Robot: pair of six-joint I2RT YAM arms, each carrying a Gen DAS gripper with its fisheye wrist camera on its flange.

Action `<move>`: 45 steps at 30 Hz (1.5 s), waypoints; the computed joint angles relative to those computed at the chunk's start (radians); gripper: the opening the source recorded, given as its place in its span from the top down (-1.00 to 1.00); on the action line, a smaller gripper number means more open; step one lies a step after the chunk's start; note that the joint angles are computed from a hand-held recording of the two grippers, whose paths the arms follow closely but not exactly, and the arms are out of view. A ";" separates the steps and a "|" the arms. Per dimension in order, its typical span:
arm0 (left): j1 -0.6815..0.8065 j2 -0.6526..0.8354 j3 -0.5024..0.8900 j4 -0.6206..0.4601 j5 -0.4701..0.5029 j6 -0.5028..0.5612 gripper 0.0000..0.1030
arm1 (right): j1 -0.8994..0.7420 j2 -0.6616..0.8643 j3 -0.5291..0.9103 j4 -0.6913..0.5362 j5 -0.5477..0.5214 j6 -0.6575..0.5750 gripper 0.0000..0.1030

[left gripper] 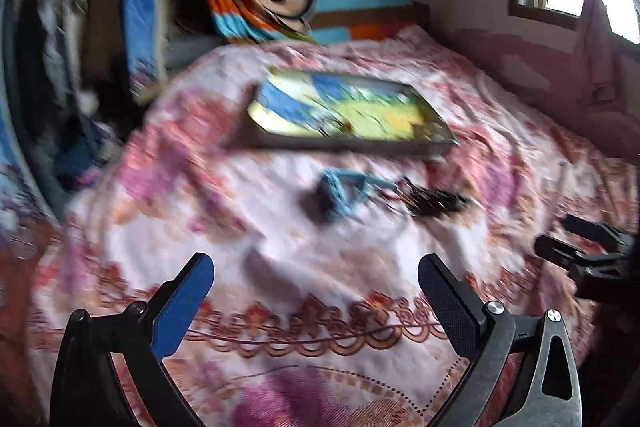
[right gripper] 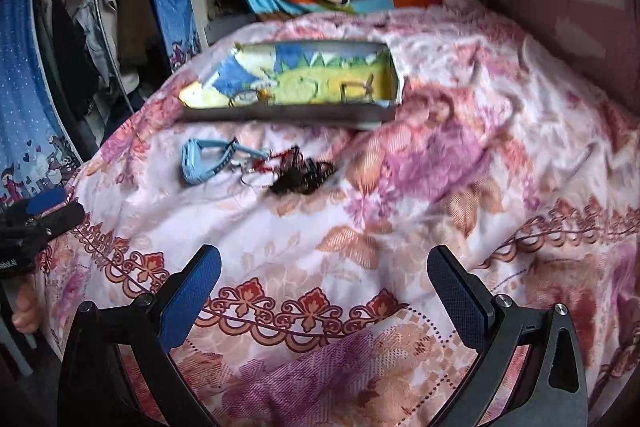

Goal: Organize jewelry
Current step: 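Withdraw both open tools from the tray back toward the jewelry pile, then grasp the blue watch with the left tool while the right tool grasps the black hair tie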

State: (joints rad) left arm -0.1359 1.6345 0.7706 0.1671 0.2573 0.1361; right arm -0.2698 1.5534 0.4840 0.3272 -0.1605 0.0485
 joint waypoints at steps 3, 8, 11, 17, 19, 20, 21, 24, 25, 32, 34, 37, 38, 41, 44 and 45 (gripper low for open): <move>0.006 0.112 0.090 -0.037 0.057 0.031 -0.99 | 0.000 0.067 0.072 -0.039 -0.006 -0.037 -0.97; -0.011 0.280 0.283 -0.118 0.070 0.022 -0.99 | 0.031 0.153 0.173 -0.051 0.017 -0.150 -0.97; -0.022 0.369 0.402 -0.162 0.083 -0.006 -0.99 | 0.045 0.207 0.229 -0.039 0.031 -0.190 -0.96; -0.043 0.504 0.578 -0.215 0.108 -0.046 -0.66 | 0.059 0.294 0.323 -0.049 0.005 -0.197 -0.55; -0.047 0.550 0.644 -0.268 0.108 -0.053 -0.41 | 0.067 0.325 0.357 -0.057 -0.002 -0.188 -0.31; -0.049 0.572 0.675 -0.293 0.111 -0.056 -0.29 | 0.066 0.340 0.370 -0.057 -0.008 -0.188 -0.23; -0.050 0.594 0.705 -0.317 0.113 -0.060 -0.22 | 0.070 0.354 0.385 -0.062 -0.015 -0.187 -0.07; -0.049 0.624 0.748 -0.342 0.127 -0.072 -0.11 | 0.085 0.382 0.417 -0.068 -0.017 -0.190 0.24; -0.049 0.629 0.756 -0.344 0.131 -0.075 -0.09 | 0.090 0.386 0.422 -0.064 -0.018 -0.194 0.32; -0.062 0.675 0.828 -0.373 0.121 -0.082 0.38 | 0.122 0.441 0.502 -0.134 0.012 -0.222 0.59; -0.062 0.679 0.829 -0.375 0.128 -0.081 0.43 | 0.123 0.440 0.504 -0.145 0.010 -0.223 0.60; -0.067 0.667 0.809 -0.356 0.115 -0.077 0.46 | 0.128 0.431 0.503 -0.165 0.014 -0.243 0.60; -0.068 0.663 0.801 -0.349 0.111 -0.076 0.47 | 0.132 0.436 0.512 -0.189 0.018 -0.255 0.60; -0.068 0.654 0.783 -0.333 0.107 -0.071 0.51 | 0.142 0.442 0.521 -0.221 0.029 -0.275 0.60; -0.067 0.647 0.768 -0.319 0.103 -0.070 0.53 | 0.137 0.439 0.522 -0.231 0.014 -0.262 0.85; -0.068 0.645 0.764 -0.316 0.101 -0.069 0.53 | 0.133 0.439 0.523 -0.236 0.008 -0.257 0.89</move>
